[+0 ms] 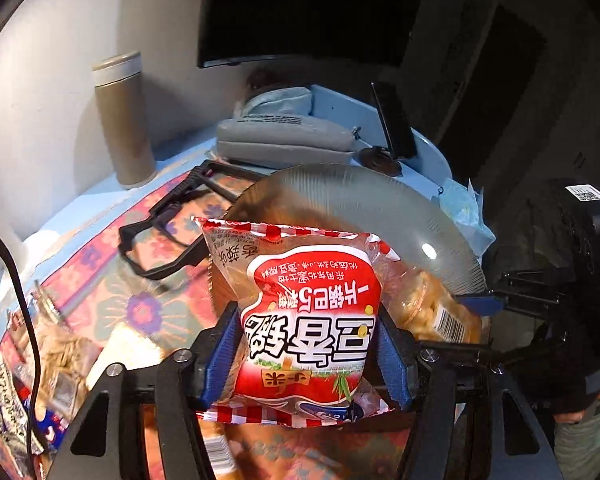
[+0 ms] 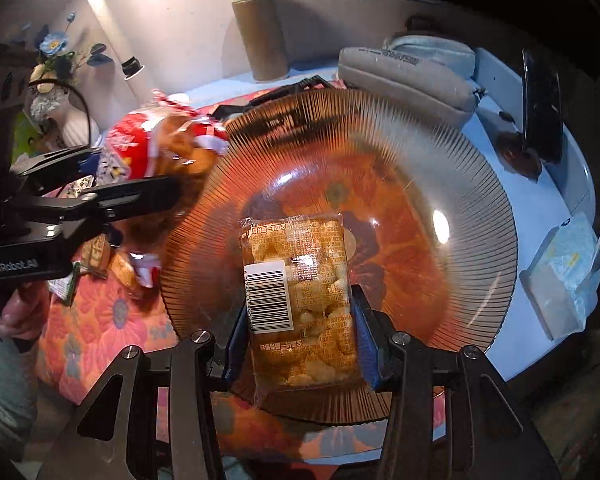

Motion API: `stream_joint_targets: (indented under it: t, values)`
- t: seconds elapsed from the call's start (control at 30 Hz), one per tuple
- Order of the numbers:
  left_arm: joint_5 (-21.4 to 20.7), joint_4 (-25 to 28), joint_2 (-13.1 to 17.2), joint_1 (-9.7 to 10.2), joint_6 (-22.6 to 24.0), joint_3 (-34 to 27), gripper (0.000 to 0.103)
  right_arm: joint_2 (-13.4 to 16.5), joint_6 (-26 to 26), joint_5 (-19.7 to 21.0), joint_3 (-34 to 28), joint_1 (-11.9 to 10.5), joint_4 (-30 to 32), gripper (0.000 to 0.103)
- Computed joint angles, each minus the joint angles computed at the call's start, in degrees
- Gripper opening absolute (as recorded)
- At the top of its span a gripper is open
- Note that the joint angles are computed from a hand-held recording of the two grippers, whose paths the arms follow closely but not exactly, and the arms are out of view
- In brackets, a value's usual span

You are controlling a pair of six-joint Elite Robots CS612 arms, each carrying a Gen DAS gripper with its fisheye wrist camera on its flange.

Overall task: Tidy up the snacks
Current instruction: 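Carry both snacks to the amber glass plate and release them there, then move both tools back over the snack pile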

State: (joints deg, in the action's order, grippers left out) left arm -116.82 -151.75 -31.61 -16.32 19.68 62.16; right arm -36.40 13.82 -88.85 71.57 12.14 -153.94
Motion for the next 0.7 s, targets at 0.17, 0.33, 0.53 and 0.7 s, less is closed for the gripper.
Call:
stream_joint_targets:
  t: [0.17, 0.33, 0.53, 0.7]
  values:
    - [-0.12, -1.86, 0.33, -0.17, -1.29, -0.54, 0.079, -0.15, 0.57, -2.28, 0.32, 0.15, -1.33, 0.059]
    - [0.13, -4.10, -0.36, 0.92, -2.12, 0.69, 0.079, -0.53, -0.20, -2.20, 0.89, 0.38, -3.03, 0.059]
    - [0.33, -6.74, -1.56, 3.10, -3.40, 2.86, 0.079, 0.17, -2.97, -1.22, -1.16, 1.50, -2.12, 0.059]
    - [1.76, -11.64, -3.29, 5.37, -5.60, 6.04, 0.079, 0.86, -5.74, -0.46, -3.30, 2.76, -2.41, 0.059]
